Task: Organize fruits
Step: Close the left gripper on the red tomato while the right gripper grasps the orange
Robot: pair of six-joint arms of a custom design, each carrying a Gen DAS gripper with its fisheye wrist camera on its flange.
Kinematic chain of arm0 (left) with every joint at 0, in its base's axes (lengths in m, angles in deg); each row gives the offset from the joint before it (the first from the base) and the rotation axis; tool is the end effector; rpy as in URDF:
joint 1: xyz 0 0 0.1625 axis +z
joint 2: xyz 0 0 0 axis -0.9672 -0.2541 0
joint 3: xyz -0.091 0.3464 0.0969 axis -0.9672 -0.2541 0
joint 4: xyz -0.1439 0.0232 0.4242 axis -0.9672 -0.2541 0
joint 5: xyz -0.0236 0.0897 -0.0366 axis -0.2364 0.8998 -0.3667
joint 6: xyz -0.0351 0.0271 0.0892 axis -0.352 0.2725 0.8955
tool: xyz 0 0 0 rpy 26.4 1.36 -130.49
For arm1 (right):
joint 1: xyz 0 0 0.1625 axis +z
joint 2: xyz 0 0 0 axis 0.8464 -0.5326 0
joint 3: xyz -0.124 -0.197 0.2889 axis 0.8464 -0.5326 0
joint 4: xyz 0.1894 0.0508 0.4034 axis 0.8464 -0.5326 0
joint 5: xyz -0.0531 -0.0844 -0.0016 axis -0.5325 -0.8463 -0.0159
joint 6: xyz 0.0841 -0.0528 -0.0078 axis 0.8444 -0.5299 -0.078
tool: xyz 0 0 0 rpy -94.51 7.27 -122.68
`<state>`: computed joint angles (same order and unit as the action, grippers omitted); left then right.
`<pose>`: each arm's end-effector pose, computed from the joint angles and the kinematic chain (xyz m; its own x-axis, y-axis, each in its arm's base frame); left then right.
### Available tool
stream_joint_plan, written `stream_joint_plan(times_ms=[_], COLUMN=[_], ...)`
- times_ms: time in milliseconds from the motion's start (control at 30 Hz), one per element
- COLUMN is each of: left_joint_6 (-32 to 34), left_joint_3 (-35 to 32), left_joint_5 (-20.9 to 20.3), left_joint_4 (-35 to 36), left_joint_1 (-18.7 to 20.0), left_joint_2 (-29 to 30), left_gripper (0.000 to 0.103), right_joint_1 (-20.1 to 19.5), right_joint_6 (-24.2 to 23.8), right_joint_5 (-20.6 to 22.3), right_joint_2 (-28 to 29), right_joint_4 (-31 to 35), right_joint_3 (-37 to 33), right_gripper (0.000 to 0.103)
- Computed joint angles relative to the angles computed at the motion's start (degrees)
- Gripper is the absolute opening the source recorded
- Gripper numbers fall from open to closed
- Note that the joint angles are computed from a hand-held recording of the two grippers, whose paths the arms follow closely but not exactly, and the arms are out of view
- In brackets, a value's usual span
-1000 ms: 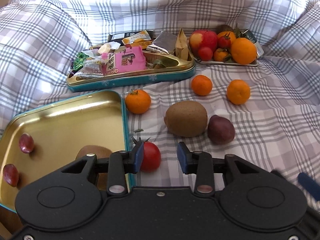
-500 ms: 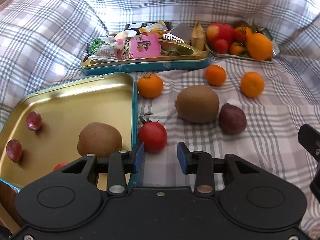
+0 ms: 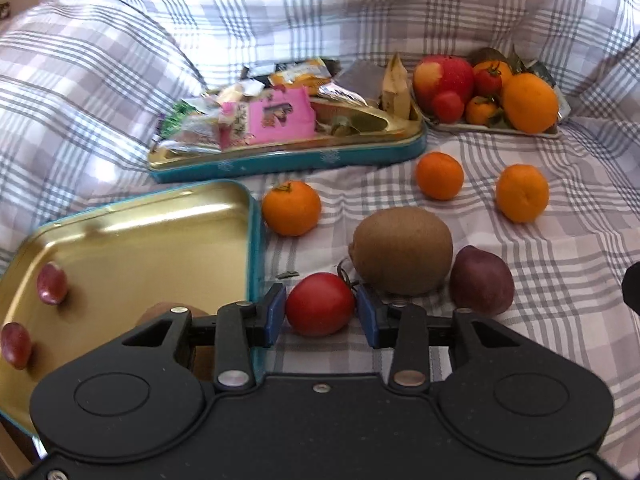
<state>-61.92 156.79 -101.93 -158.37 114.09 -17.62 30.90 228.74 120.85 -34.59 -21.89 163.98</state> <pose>-0.3618 -0.5753 -0.0466 -0.6215 0.0137 -0.7833 0.5378 0.7345 -0.4138 0.0782 -0.4857 0.2648 -0.7311 0.1815 0.6577 -0.5010 0.5115 -0.6981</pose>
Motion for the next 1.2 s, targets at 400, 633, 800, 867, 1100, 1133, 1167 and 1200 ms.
stream_joint_plan(times_ms=[400, 633, 800, 867, 1100, 1133, 1167, 1200], left_joint_6=[1.1, 3.9, 4.9, 5.4, 5.8, 5.8, 5.7, 5.7], left_joint_3=[0.9, 0.7, 0.8, 1.0, 1.1, 1.1, 1.1, 1.1], left_joint_5=[-4.8, -4.3, -4.6, -4.5, -4.2, -4.1, -4.0, -4.0], left_joint_4=[-3.8, -5.5, -5.8, -6.4, -7.0, -7.1, -7.2, -7.2], left_joint_1=[0.7, 0.7, 0.8, 0.8, 0.7, 0.7, 0.7, 0.7], left_joint_2=[-0.8, 0.1, 0.0, 0.0, 0.2, 0.2, 0.2, 0.2], left_gripper=[0.045, 0.045, 0.045, 0.045, 0.045, 0.045, 0.045, 0.045], right_joint_1=[-1.5, -2.2, -3.0, -3.4, -4.2, -4.3, -4.4, -4.5], right_joint_6=[-4.9, -5.8, -7.6, -8.0, -7.3, -6.6, -6.2, -5.9], right_joint_5=[-1.2, -2.3, -3.2, -3.7, -2.0, -1.9, -1.8, -1.8], right_joint_2=[7.0, 13.9, 18.3, 20.0, 24.7, 25.2, 25.5, 25.7], right_joint_4=[-1.8, -1.7, -0.1, 1.3, 4.8, 5.8, 6.7, 7.2], right_joint_3=[-6.6, -13.4, -18.7, -20.9, -26.9, -27.7, -28.3, -28.7], right_gripper=[0.058, 0.059, 0.059, 0.059, 0.059, 0.059, 0.059, 0.059])
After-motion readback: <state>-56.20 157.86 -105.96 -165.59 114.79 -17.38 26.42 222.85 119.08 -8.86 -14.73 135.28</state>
